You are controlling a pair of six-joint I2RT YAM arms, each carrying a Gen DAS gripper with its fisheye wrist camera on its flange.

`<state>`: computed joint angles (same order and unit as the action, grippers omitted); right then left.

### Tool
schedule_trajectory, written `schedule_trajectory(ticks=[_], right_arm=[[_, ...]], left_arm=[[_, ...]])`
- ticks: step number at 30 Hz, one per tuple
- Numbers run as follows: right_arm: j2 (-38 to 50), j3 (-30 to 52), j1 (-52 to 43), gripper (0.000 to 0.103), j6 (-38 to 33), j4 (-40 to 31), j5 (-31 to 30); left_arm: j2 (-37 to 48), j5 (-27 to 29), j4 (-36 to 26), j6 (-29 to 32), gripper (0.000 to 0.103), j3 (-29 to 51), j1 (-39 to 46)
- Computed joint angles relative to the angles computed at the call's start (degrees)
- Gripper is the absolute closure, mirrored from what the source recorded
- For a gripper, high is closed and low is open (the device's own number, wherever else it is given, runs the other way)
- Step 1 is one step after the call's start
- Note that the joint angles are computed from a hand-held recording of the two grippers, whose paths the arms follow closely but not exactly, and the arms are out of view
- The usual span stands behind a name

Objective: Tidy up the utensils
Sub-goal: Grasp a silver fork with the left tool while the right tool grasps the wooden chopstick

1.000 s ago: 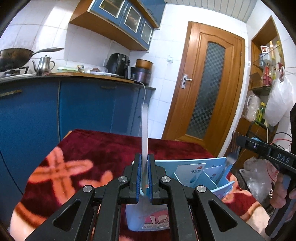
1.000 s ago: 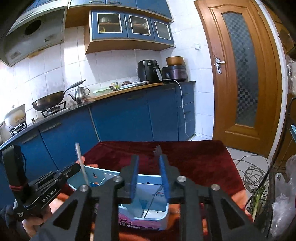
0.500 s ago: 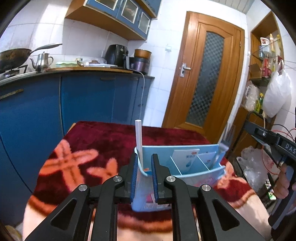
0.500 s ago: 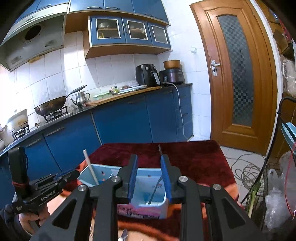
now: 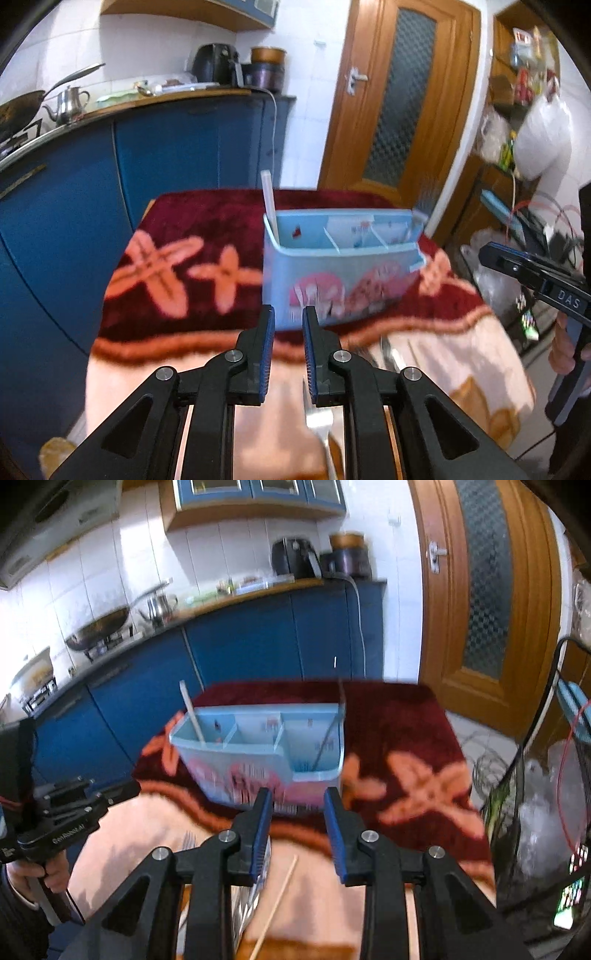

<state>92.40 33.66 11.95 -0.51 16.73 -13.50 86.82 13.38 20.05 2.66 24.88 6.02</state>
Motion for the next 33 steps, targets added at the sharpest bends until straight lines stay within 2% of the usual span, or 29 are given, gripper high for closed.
schedule_trajectory(ticks=[3, 10, 15, 22, 33], right_arm=[[1.95, 1.32, 0.65, 0.071, -0.71, -5.13, 0.46], [7.41, 3.92, 2.82, 0.071, -1.78, -12.8, 2.05], [11.03, 5.65, 3.02, 0.071, -1.57, -16.21, 1.25], [14.79, 7.87, 3.78, 0.071, -1.23, -18.58, 1.45], [19.96, 13.21, 5.55, 0.071, -0.55, -21.64, 2.51]], left_arm=[[-1.25, -1.49, -4.5, 1.33, 0.08, -0.13, -0.89], [-0.38, -1.7, -11.92, 2.9, 0.079, 0.48, -1.58], [2.87, -3.16, -14.32, 3.21, 0.074, 1.19, -3.55], [8.73, -5.05, -16.16, 3.22, 0.073, 2.98, -5.15], [13.59, -3.95, -17.31, 3.03, 0.073, 5.47, -4.66]])
